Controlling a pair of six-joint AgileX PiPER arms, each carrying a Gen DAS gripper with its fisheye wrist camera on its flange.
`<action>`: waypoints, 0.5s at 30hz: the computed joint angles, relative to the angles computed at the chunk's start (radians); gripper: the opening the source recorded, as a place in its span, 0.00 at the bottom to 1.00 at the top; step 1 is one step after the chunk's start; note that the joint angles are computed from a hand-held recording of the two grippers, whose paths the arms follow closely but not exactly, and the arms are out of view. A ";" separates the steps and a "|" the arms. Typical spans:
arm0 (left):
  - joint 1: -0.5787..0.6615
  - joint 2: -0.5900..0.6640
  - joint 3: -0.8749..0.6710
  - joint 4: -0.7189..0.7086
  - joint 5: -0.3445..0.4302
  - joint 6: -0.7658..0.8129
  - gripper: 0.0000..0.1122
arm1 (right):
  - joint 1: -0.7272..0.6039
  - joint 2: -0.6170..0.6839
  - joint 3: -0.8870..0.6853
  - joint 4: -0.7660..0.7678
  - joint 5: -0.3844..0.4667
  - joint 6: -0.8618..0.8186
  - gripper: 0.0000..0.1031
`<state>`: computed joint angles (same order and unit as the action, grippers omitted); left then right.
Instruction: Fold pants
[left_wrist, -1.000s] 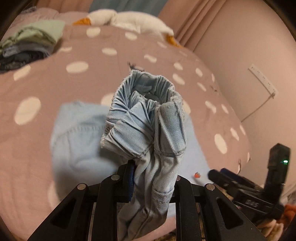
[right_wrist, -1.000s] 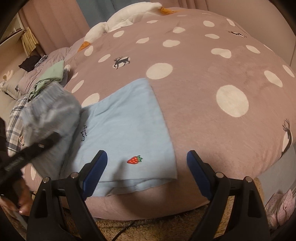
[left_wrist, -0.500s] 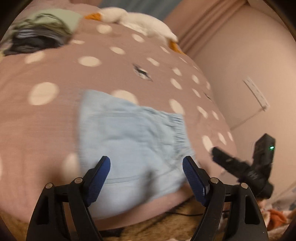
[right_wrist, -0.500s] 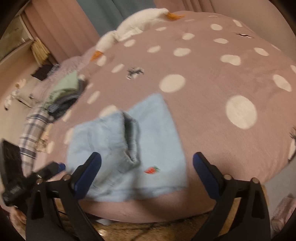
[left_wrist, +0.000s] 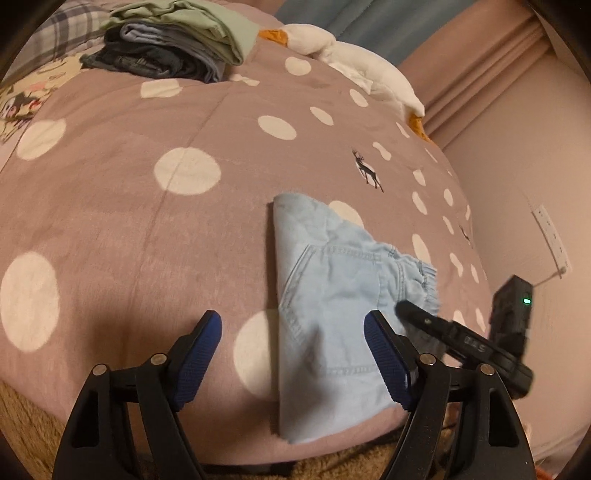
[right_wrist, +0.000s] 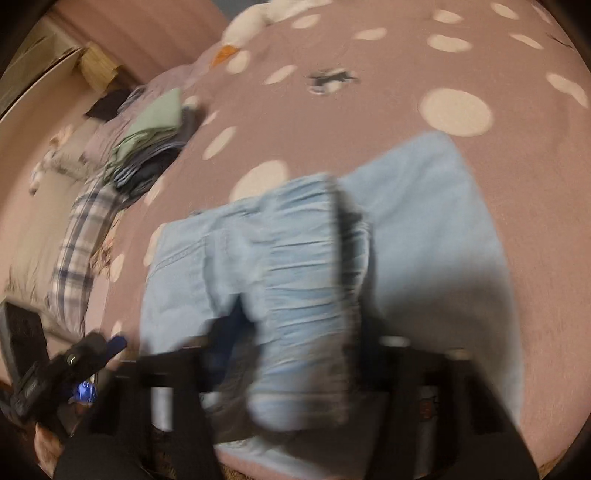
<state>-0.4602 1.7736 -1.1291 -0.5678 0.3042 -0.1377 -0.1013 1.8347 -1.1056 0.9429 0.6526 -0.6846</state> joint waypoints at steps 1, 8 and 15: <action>0.002 0.003 -0.014 0.021 0.011 -0.009 0.64 | -0.004 -0.030 0.010 0.003 0.002 0.003 0.28; 0.011 0.120 -0.213 -0.009 0.067 0.067 0.38 | -0.051 -0.226 0.053 -0.175 -0.065 0.090 0.27; -0.025 0.375 -0.553 0.225 0.293 -0.144 0.31 | -0.048 -0.110 0.078 -0.409 -0.160 0.268 0.34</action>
<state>-0.4851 2.1489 -1.6820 -0.3424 0.5971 -0.2813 -0.1493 1.7250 -1.0273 0.5341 0.4930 -0.4165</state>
